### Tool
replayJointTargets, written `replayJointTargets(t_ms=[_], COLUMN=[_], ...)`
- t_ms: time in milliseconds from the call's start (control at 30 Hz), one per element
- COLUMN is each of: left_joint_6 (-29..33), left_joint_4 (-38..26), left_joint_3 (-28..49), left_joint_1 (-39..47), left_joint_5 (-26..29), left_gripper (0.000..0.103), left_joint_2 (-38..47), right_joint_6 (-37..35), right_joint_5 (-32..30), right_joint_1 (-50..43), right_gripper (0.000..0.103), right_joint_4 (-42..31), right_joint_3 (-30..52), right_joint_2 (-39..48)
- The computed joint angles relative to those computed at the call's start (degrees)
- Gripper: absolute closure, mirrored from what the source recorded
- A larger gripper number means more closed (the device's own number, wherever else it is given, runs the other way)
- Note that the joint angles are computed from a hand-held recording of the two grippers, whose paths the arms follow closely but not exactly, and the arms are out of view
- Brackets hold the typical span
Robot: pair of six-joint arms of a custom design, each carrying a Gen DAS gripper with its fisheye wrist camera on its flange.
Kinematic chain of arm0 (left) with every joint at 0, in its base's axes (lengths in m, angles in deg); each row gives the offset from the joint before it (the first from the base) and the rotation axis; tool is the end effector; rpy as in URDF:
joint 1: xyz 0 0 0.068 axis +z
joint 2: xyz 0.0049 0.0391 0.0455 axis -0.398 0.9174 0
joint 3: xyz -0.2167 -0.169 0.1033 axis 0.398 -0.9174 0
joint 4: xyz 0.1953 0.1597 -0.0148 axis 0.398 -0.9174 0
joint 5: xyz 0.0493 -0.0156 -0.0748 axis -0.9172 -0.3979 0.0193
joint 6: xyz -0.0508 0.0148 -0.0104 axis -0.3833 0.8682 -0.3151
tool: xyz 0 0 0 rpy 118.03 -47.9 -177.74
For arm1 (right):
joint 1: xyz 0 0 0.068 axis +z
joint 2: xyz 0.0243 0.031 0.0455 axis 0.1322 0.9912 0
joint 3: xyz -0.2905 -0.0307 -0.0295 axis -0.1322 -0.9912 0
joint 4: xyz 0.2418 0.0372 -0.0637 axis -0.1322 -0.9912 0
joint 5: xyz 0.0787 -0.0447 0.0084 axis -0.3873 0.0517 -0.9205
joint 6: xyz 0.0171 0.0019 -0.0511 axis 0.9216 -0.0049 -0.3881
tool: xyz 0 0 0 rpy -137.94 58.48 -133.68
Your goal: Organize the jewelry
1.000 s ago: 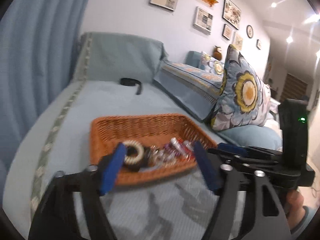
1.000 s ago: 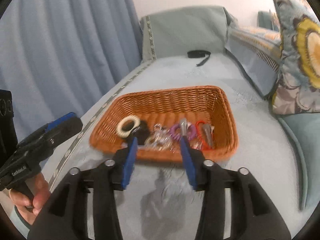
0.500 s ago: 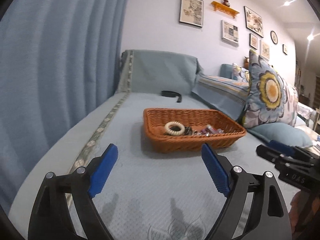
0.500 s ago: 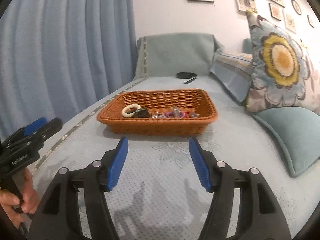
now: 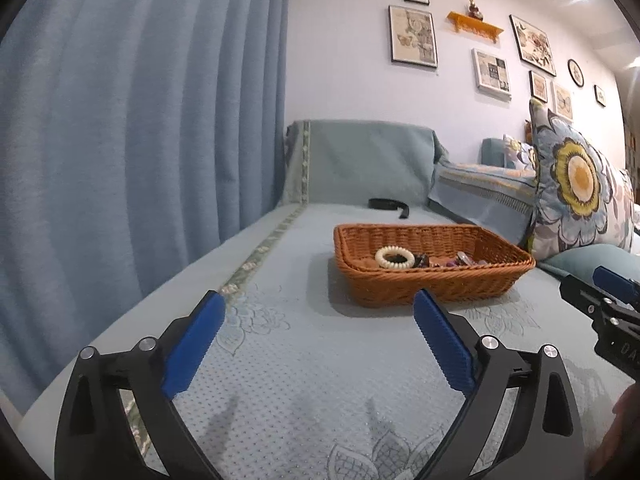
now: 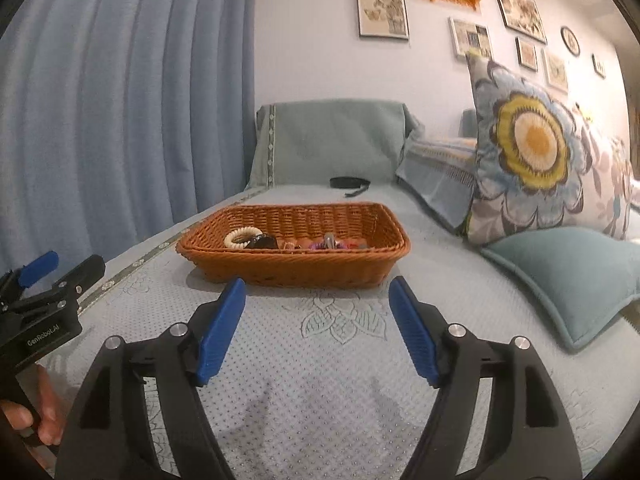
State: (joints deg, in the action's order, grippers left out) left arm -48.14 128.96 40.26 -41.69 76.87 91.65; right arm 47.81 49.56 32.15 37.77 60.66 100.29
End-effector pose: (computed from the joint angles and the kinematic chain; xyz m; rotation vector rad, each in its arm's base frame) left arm 0.3573 -0.1212 0.1519 0.3849 1.7737 -0.2824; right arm 0.2580 0.0913 0.1572 0.4284 1.8395 -0.1903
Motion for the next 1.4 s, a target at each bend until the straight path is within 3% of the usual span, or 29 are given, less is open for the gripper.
replayJointTargets(t_ms=[500, 1400], left_joint_6=[-1.0, 0.5], left_joint_4=[3.1, 2.4], left_joint_3=[-1.6, -1.0], left_joint_1=[0.3, 0.0], left_joint_5=[-0.5, -1.0], left_gripper=[0.008, 0.008], left_joint_2=[0.0, 0.2], right_joint_6=[-1.6, -0.5], right_joint_5=[1.9, 2.3], right_joint_1=[1.2, 1.0], right_gripper=[0.026, 0.019], right_joint_4=[1.7, 0.2], right_joint_3=[-0.1, 0.8], right_joint_2=[0.8, 1.5])
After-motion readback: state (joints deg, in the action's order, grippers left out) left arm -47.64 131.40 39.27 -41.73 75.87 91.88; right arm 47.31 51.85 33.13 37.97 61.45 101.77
